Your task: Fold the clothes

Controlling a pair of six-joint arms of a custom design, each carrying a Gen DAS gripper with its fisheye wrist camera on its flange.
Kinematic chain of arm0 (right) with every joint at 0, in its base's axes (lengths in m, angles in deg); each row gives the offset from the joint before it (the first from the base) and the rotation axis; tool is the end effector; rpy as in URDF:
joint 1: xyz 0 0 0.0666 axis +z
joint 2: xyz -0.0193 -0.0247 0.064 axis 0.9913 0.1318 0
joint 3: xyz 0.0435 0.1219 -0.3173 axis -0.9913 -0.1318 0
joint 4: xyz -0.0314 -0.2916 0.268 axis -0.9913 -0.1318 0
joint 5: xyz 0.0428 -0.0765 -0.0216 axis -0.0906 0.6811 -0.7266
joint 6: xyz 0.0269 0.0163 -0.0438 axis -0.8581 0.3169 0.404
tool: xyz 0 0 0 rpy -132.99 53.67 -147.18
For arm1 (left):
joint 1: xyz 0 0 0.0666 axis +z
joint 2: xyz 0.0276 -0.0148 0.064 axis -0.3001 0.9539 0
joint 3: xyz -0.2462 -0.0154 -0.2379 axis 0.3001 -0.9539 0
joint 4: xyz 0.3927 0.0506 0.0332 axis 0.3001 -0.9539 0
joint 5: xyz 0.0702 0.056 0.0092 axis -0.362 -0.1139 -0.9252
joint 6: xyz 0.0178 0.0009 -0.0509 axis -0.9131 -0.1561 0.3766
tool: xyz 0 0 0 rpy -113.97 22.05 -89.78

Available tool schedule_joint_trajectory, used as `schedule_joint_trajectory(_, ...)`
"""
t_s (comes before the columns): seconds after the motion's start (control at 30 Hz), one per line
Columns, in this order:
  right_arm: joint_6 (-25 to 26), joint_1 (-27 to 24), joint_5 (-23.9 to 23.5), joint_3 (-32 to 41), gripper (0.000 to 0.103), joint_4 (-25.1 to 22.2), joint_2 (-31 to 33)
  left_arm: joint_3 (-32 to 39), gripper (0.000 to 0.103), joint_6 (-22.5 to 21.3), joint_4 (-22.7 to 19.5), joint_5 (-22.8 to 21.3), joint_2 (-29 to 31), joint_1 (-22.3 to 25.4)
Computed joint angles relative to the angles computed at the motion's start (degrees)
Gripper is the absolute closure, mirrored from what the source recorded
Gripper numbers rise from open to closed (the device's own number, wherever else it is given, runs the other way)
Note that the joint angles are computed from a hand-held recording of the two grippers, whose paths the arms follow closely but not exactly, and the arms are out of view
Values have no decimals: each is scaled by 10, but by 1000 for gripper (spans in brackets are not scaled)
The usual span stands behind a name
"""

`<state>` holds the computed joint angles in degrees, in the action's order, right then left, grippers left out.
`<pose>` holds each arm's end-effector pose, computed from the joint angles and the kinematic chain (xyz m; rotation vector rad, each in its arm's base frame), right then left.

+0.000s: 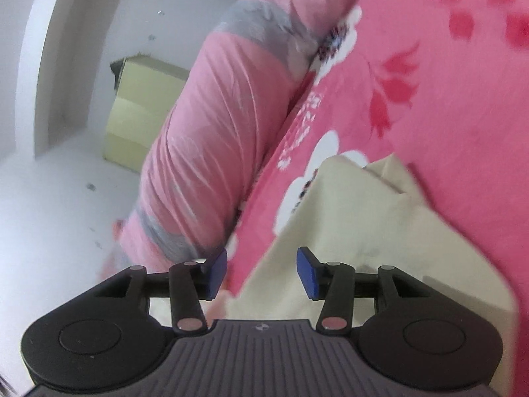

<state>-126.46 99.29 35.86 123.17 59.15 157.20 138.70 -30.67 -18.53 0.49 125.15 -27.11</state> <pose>0.4692 0.1534 0.4963 0.5480 1.9923 1.1851 0.4264 -0.0778 0.5367 -0.3305 2.0691 -0.5897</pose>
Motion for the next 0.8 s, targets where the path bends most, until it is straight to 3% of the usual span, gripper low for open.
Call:
schedule_joint_trajectory(0.13, 103, 16, 89, 12, 53, -113, -27, 4, 44, -63, -101, -69, -21, -22)
schedule_joint_trajectory(0.2, 150, 28, 145, 32, 53, -176, -22, -4, 44, -83, -135, -95, -31, -33)
schedule_joint_trajectory(0.27, 195, 43, 199, 49, 53, -231, -15, -20, 44, -85, -148, -93, -43, -39)
schedule_joint_trajectory(0.4, 245, 66, 253, 38, 57, -240, -19, -60, 50, -63, -133, -67, -70, -37)
schedule_joint_trajectory(0.5, 277, 80, 265, 39, 61, -244, -16, -72, 66, -27, -116, -50, -73, -34)
schedule_joint_trajectory(0.57, 295, 88, 270, 44, 72, -250, -11, -82, 88, -12, -107, -49, -82, -35)
schedule_joint_trajectory(0.63, 304, 94, 271, 55, 92, -262, -1, -90, 95, 0, -100, -60, -90, -41)
schedule_joint_trajectory(0.7, 303, 98, 278, 56, 103, -263, 1, -88, 96, 18, -112, -74, -91, -46)
schedule_joint_trajectory(0.8, 289, 99, 273, 42, 103, -244, -13, -90, 97, 36, -123, -102, -109, -59)
